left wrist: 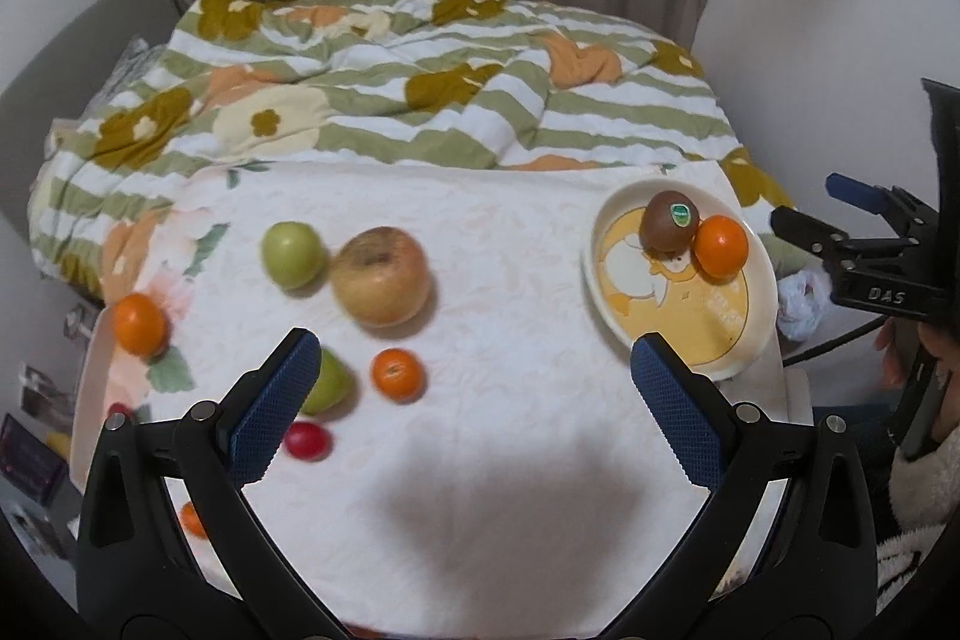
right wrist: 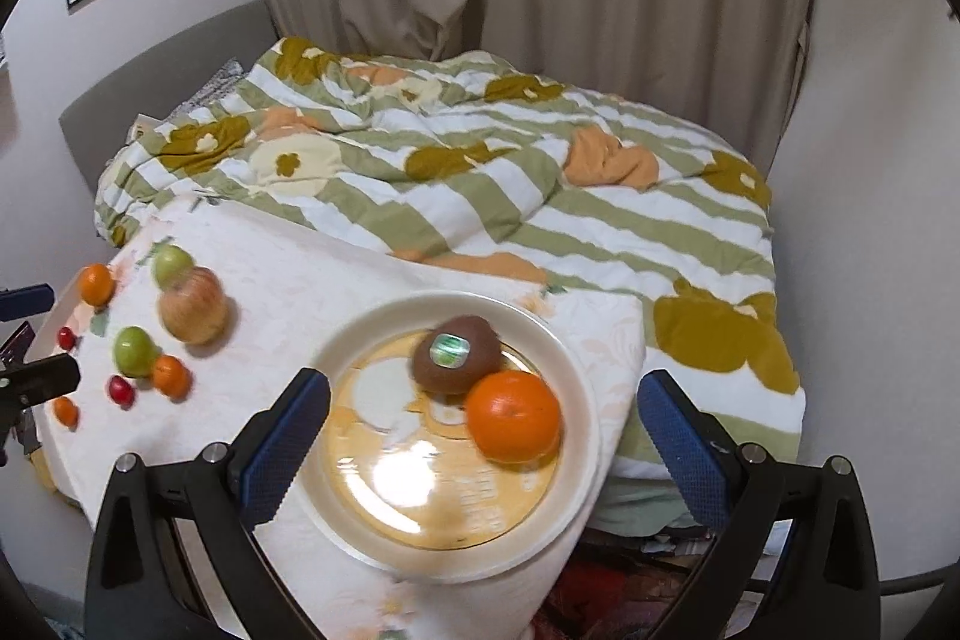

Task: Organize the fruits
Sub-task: 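Grasp the small mandarin with the left gripper while the right grasps the red tomato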

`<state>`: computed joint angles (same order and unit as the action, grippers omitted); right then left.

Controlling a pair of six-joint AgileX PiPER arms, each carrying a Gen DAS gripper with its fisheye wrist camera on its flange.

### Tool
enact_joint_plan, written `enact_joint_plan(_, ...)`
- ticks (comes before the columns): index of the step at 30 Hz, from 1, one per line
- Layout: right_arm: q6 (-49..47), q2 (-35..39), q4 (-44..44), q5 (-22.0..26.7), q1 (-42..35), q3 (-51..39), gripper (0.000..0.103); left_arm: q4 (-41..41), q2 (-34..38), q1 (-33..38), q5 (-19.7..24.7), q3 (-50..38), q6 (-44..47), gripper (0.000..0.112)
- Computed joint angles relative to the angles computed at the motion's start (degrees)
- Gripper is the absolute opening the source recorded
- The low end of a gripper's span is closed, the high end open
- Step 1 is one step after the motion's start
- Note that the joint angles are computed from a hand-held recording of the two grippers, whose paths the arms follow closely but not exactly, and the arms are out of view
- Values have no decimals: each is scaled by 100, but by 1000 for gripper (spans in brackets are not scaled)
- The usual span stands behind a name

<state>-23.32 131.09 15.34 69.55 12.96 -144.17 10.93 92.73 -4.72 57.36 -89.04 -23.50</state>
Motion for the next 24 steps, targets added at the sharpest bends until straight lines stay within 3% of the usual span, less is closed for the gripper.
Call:
enact_joint_plan(6,521,-895,-311,-199,575,954,102,-230,-1021,794,19,818,686,103)
enact_joint_plan(12,1395,-1456,-813,-501,1424,1683,102,-1130,-1807,2378,55,1423,2206,103)
enact_joint_plan(16,2051,-1593,-1224,-637,2013,2012,102,-1986,-1845,3591,275,1559,3561,103)
enact_joint_plan(24,3284,-1385,-1779,-542,2883,2190,102,-2897,-1398,5103,752,1722,5551,103)
